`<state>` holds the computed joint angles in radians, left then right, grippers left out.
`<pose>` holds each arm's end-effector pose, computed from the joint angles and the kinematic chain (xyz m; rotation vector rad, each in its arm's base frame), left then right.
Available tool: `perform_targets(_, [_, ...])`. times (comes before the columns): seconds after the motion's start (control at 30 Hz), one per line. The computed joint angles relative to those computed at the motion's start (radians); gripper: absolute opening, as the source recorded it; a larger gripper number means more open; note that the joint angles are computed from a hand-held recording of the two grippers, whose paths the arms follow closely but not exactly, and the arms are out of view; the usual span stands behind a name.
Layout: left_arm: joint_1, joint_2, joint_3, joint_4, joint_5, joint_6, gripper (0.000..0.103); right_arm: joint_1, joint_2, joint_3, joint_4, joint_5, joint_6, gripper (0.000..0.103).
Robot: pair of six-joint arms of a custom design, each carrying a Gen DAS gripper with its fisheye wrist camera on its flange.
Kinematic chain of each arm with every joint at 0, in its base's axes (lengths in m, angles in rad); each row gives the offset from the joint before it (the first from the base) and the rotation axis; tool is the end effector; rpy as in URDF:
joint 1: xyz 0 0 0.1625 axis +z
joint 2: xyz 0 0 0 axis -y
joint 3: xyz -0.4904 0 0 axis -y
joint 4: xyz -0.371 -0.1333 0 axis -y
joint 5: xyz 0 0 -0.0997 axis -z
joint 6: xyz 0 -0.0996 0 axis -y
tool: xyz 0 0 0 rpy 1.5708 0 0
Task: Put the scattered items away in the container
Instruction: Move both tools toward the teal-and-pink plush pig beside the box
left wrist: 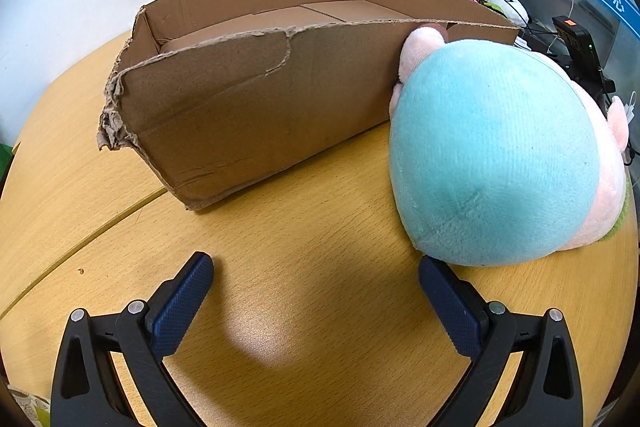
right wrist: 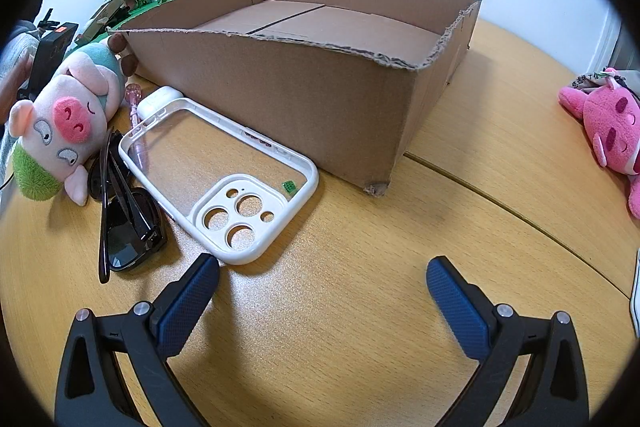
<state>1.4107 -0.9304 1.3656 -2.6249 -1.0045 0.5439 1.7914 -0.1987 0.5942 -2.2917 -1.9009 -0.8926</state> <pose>0.0633 -0.7795 0.3887 0.6198 2.3370 -0.6220 0.3059 -0.9026 0.0590 1.3701 -2.3423 0.2714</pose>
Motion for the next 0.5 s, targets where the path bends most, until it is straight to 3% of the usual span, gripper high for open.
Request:
perform_targets(0.4, [-0.018,0.007,0.032,-0.063,0.055,-0.063,0.103,0.0,0.0,0.0,-0.001,0.0,0.002,0.103])
perform_targets(0.5, [-0.021,-0.006,0.063,-0.091,0.073,-0.085,0.103,0.005,-0.01,0.038,-0.05,-0.02,0.039,0.103])
